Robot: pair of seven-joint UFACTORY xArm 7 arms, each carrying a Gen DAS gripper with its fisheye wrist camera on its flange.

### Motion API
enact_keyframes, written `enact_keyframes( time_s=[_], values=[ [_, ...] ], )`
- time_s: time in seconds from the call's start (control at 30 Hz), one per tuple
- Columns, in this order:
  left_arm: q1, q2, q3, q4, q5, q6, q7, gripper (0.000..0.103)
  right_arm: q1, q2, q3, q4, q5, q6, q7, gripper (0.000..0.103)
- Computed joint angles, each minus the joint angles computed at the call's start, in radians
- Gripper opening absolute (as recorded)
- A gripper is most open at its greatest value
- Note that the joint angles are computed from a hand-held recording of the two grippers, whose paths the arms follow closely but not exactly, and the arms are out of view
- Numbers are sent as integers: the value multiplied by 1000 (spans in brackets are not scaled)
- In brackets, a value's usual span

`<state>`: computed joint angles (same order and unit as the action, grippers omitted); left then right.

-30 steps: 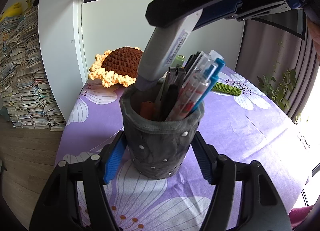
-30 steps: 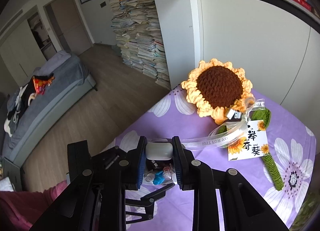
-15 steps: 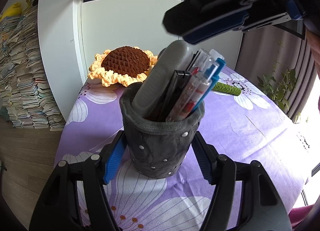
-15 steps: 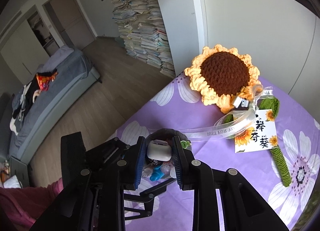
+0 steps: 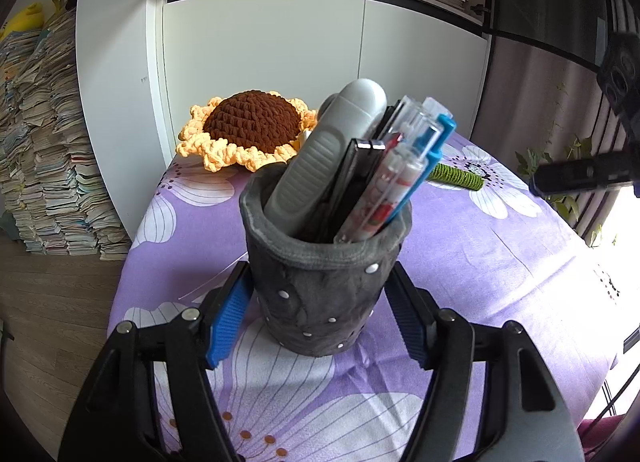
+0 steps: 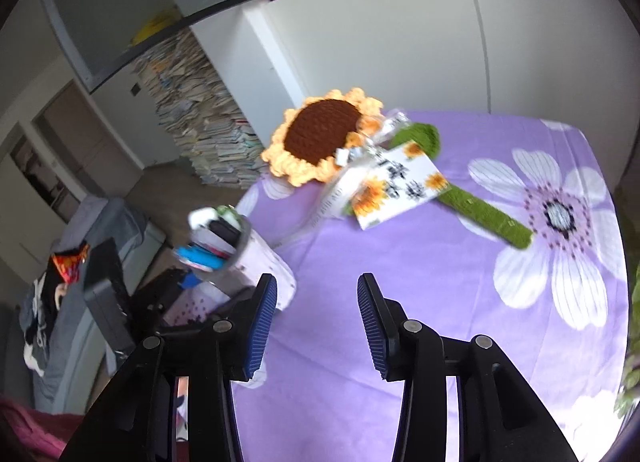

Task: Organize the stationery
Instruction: 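Lift the correction tape, lower it into the cup, open right gripper, then lower the filled gray cup onto the tablecloth and open the left gripper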

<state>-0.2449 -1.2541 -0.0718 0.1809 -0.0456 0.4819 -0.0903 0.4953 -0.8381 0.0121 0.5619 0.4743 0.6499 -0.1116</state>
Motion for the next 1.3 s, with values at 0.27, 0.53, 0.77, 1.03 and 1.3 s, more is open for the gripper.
enact_keyframes(
  time_s=[0.27,0.53,0.77,1.03,1.3],
  values=[
    [41,-38,-105,-3,60,19,-61,67,-43,-53,28,-91,-67,2,67,43],
    [69,24,-115,41,101,20,-124,73,-6,-106,-3,-141,-71,9,21,43],
    [81,58,-143,76,130,19,-173,80,-9,-157,-4,-170,-71,26,1,43],
    [87,88,-158,95,158,22,-214,81,-25,-197,-20,-199,-73,34,7,43],
    [103,112,-179,114,184,27,-253,81,-40,-239,-43,-227,-64,45,4,43]
  ],
)
